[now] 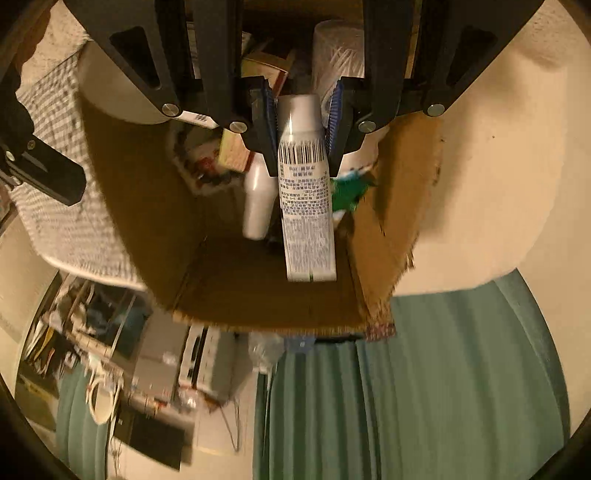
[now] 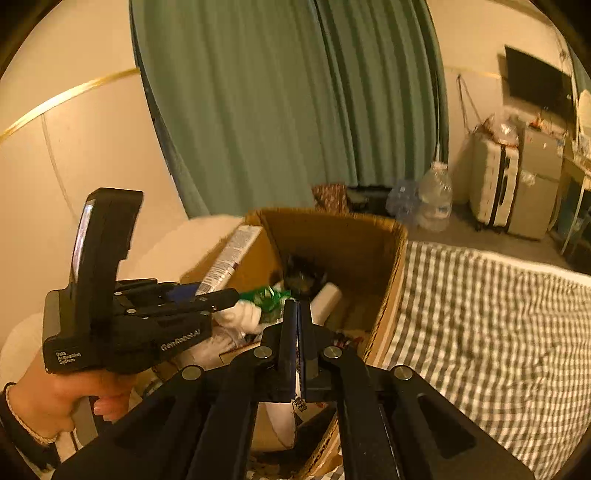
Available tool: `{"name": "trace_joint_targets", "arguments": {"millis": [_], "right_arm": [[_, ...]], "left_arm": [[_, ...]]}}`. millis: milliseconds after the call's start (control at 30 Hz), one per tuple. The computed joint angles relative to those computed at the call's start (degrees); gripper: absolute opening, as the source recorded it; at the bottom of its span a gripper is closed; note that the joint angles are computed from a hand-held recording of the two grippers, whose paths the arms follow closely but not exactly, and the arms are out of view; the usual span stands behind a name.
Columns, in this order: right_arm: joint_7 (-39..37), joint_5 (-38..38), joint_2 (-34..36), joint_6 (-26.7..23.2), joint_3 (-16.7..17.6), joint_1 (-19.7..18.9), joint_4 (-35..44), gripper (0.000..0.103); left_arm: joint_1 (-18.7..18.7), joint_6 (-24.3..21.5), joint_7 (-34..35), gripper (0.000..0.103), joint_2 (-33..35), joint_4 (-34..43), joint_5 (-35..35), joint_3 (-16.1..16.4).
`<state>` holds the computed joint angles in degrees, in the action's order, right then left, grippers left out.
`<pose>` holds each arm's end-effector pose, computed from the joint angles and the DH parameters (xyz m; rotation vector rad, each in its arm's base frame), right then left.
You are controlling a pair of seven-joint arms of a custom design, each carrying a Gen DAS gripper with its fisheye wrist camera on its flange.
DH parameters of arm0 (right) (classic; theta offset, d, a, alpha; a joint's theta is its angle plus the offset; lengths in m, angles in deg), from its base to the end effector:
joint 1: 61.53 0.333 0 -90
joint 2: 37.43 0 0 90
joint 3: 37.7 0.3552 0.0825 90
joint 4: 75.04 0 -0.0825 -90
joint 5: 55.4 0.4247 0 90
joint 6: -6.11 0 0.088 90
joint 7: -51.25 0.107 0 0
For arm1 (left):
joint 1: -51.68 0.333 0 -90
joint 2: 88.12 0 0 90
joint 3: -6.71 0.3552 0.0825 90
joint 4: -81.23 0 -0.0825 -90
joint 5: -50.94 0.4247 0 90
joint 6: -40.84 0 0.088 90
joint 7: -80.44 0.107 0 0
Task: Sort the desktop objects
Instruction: 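Open the left gripper to drop the toothpaste tube into the box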
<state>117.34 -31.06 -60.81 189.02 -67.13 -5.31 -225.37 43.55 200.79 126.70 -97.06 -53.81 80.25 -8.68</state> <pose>0.4396 0.1648 0.4763 -1.8565 1.2466 -0.3920 0.4921 -0.2428 0.4645 -1.7657 1.9280 -0.6506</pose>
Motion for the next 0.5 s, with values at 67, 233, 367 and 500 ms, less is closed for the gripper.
{"name": "trace_joint_targets", "arguments": {"millis": [67,233,367,500], "right_arm": [[0.09,-0.07,0.82,0.16,0.51,-0.4,-0.33,0.0],[1.78,-1.08,0.12,2.37,2.44,-2.61,-1.13,0.014],[5.41,-3.5,-2.24,6.34,7.9,-8.54,-2.4,0.043],[9.58,-3.9,-6.71,9.64,16.85,-18.1,-5.05,0.073]], "left_arm": [[-0.43,-0.82,0.61,0.027,-0.01,-0.02,-1.25,0.1],[2.03,0.76,-7.95,0.074,-3.93,-1.49,5.41,-2.14],[3.31,3.83,-9.9,0.079,-8.68,-3.7,5.24,-2.63],[9.03,6.61,-16.02,0.098,-15.35,-6.17,9.4,-7.5]]}}
